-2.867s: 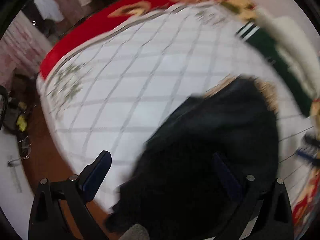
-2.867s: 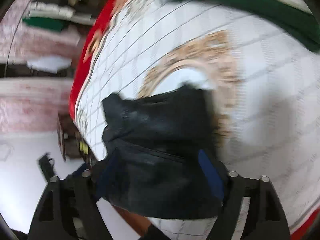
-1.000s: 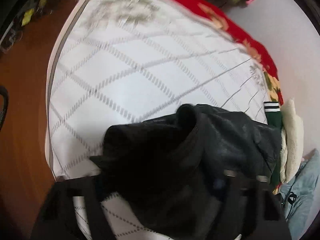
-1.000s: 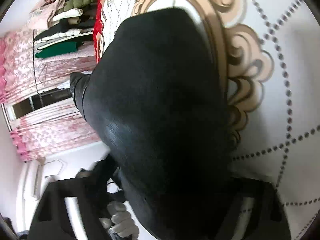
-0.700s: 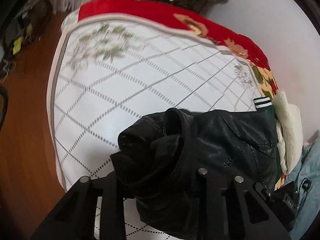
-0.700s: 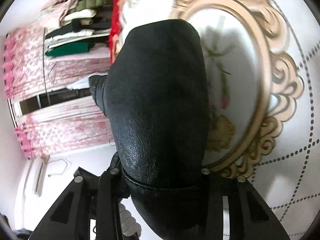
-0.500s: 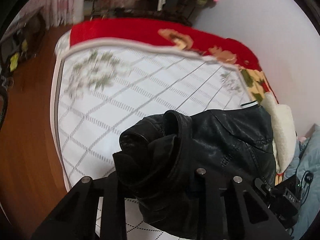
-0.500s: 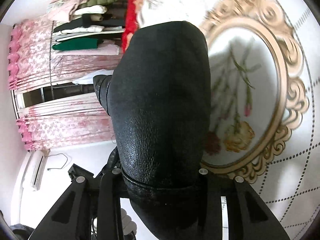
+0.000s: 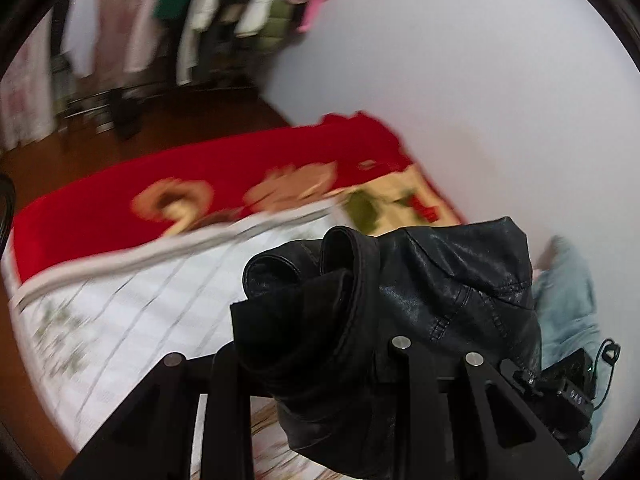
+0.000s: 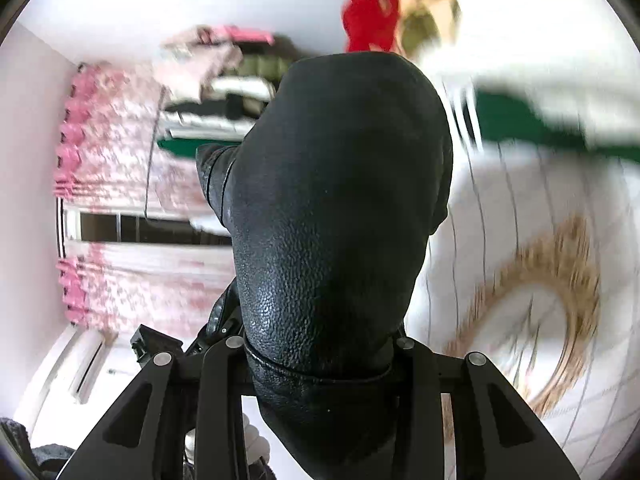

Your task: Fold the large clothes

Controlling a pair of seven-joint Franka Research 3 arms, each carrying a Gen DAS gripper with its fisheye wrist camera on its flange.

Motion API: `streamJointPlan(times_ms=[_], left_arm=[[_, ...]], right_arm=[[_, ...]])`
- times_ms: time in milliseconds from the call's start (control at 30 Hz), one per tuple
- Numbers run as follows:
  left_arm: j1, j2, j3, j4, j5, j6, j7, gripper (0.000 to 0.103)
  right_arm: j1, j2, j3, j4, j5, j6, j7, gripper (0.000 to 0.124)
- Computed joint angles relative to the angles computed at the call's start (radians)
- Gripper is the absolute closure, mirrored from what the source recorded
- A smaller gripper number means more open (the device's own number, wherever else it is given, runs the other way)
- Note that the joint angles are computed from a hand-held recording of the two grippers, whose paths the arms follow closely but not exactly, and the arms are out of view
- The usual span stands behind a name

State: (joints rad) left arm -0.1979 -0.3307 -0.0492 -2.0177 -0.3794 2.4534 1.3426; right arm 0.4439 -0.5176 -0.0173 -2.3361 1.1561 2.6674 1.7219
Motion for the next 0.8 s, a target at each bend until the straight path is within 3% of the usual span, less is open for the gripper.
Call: streamJointPlan(times_ms=[100,167,333,500,567,667,700,733,800], left_arm=[[-0.03,0.182,-0.021,0.219,-0.055,0.009,0.042,0.078],[-0.032,0.32,-0.067,0.383,-0.054,0.013,0.047,0.078],[-0.052,0.605,-0.177,0.681,0.022,0.015,0.001,0.078],[-0.086,0.837,-0.253,0.846,0.105,-0.039,-0.031,0.077],[-0.102,0.909,-0.267,0.879,0.143,-0.085,-0.028,0.077],[-0.129,0.974,-0.26,0.925,0.213,-0.121,-0.028,0.067],[-0.128,0.983,-0.261,0.934,0.223,-0.131,-0.026,0.054],[-0.124,0.991,-0.262,0.941,0.23,-0.144,-0.019,0.049],[-0.103,0.995,-0.278,0.933,0.213,-0.156,-0.001,0.04]], right_arm=[[-0.07,0.048,-0.03,0.108,-0.098,-0.017,0.045,0.087],[-0.113,0.074,-0.063,0.165,-0.139,-0.038,0.055,0.087],[-0.217,0.145,-0.188,0.255,-0.124,-0.152,0.003,0.087],[-0.326,0.226,-0.298,0.213,-0.038,-0.296,-0.115,0.087],[-0.366,0.243,-0.316,0.14,0.01,-0.304,-0.158,0.087],[-0.405,0.254,-0.313,0.056,0.107,-0.286,-0.258,0.083],[-0.416,0.254,-0.301,0.035,0.12,-0.274,-0.273,0.077],[-0.434,0.259,-0.283,0.034,0.075,-0.276,-0.245,0.066],[-0.465,0.251,-0.236,0.03,-0.003,-0.253,-0.197,0.057]])
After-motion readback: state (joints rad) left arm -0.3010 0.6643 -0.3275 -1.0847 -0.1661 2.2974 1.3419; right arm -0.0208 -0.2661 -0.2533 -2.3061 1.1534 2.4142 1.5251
